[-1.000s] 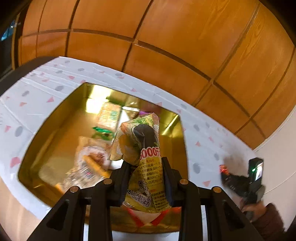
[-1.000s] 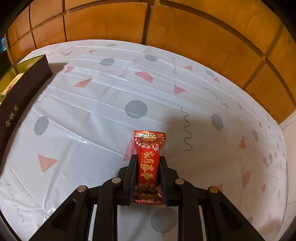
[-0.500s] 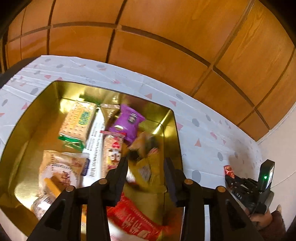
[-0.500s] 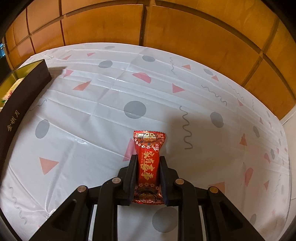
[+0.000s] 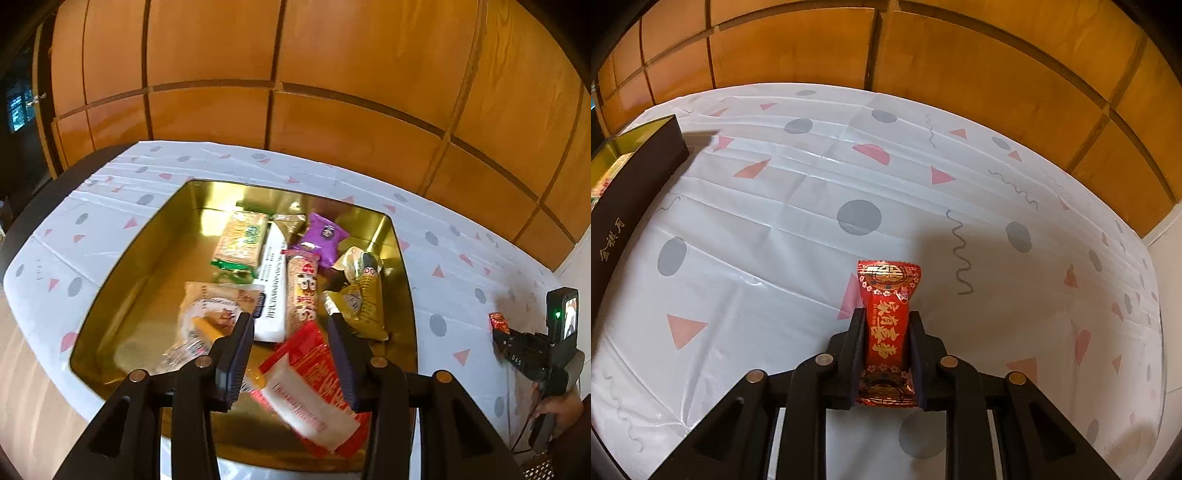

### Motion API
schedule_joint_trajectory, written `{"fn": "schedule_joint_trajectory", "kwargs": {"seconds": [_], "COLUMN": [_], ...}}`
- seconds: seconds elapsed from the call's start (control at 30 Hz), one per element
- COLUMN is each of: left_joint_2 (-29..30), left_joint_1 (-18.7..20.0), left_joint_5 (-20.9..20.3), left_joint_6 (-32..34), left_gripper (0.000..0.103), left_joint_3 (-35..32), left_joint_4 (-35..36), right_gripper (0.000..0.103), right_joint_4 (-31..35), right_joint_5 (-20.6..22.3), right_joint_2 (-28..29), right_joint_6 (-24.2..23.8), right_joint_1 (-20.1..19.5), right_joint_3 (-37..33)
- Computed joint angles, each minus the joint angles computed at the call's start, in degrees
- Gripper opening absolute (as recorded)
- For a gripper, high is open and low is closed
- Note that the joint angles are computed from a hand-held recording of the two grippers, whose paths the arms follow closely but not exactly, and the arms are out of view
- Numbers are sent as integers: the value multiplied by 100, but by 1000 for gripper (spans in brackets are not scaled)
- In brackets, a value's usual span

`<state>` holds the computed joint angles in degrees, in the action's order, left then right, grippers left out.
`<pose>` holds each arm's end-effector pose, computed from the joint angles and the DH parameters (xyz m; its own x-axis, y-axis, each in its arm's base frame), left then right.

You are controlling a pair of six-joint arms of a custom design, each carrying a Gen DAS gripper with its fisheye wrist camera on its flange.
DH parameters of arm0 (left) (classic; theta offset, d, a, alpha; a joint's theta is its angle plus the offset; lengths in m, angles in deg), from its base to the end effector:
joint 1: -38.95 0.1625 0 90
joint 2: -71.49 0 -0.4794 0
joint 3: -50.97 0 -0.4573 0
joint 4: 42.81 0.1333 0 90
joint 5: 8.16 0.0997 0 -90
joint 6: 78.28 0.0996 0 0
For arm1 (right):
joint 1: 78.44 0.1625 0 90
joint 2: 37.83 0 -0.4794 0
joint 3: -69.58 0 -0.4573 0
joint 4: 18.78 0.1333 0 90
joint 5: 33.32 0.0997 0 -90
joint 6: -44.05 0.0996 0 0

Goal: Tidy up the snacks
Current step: 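Carry the red candy with the right gripper and drop it into the tin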

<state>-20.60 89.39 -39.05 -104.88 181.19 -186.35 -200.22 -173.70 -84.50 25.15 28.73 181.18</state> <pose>-0.1192 -0.4878 0.3364 -0.7587 -0.1976 -0.6208 0.3067 0.7323 -0.6080 0.2431 -0.5951 0.0847 -0.5869 -0.1443 0.7967 -0.4802 0.8543 -0.1990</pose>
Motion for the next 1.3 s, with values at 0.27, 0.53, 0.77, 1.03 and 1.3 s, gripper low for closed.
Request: {"fn": "schedule_joint_trajectory", "kwargs": {"seconds": [0.27, 0.53, 0.77, 1.03, 1.3], "left_joint_2": [-284, -445, -544, -730, -974], "left_joint_1": [-171, -157, -136, -117, -20], "left_joint_5": [292, 282, 294, 379, 514], "left_joint_6": [-101, -325, -415, -547, -759], "left_gripper": [43, 43, 44, 44, 44], "left_joint_3": [178, 269, 306, 368, 402], "left_joint_4": [231, 435, 507, 577, 676], "right_gripper": [21, 21, 21, 21, 22], "right_joint_4": [883, 1022, 1014, 1113, 1717], "right_joint_5": [592, 1119, 1606, 2289, 2783], "right_joint_2": [-336, -347, -310, -137, 410], "right_joint_6": [1074, 1336, 1231, 993, 642], "right_joint_1": [-33, 144, 427, 878, 1305], "right_joint_3": [32, 70, -33, -309, -954]}}
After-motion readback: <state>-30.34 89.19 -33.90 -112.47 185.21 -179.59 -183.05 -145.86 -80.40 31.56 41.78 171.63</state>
